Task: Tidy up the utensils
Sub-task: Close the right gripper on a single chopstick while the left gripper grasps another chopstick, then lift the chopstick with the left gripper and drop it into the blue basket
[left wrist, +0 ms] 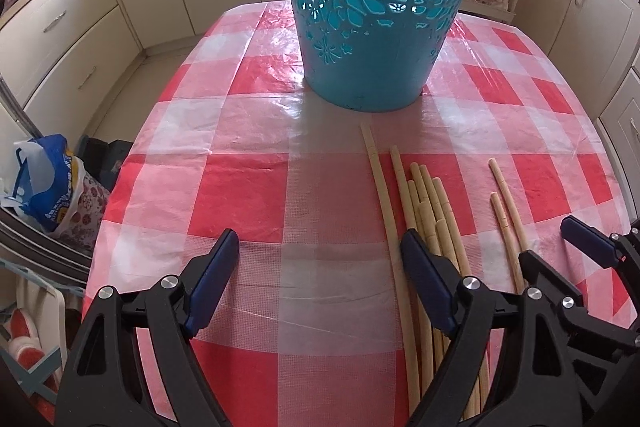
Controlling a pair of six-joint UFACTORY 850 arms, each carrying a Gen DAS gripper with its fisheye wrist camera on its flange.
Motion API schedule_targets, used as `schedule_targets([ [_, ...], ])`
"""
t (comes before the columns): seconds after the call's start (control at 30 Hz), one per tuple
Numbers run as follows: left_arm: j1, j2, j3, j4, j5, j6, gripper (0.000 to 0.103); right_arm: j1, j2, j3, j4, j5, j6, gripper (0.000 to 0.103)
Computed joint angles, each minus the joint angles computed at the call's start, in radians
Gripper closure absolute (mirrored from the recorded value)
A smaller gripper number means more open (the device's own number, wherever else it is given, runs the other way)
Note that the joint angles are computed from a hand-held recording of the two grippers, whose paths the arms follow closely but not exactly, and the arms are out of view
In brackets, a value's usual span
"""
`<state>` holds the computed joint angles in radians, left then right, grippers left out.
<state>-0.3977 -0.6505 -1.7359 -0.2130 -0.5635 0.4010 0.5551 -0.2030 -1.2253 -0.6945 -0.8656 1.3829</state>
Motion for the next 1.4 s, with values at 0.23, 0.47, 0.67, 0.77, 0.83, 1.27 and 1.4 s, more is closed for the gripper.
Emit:
schedule_targets([
  [0.23, -0.006, -0.035, -0.058, 0.024, -0.014, -0.003, 0.030, -0.021, 0.014, 0.008, 0.047, 0.051, -0.055, 0.082],
  [0.47, -0.020, -0.104, -0.166, 0.064, -0.055, -0.030, 0.034, -0.057, 0.015, 0.008, 0.090, 0.096, -0.117, 0.082],
  [0.67, -0.015, -0.151, -0.258, -0.079, -0.180, 0.153, 0.095, -0.077, 0.045, 0.047, 0.106, 0.169, -0.110, 0.096],
  [0.77, 0.002, -0.189, -0.333, -0.142, -0.283, 0.175, 0.098, -0.078, 0.054, 0.061, 0.092, 0.188, -0.075, 0.096],
  [0.83, 0.015, -0.169, -0.316, -0.186, -0.275, 0.205, 0.098, -0.077, 0.060, 0.072, 0.079, 0.201, -0.049, 0.096],
  [1.27, 0.148, 0.040, -0.193, -0.901, -0.284, 0.674, 0.098, -0.111, 0.103, 0.132, 0.076, 0.321, 0.012, 0.097],
  [1.4, 0.149, 0.006, -0.304, -1.102, -0.232, 0.758, 0.098, -0.108, 0.106, 0.137, 0.064, 0.325, 0.030, 0.097],
])
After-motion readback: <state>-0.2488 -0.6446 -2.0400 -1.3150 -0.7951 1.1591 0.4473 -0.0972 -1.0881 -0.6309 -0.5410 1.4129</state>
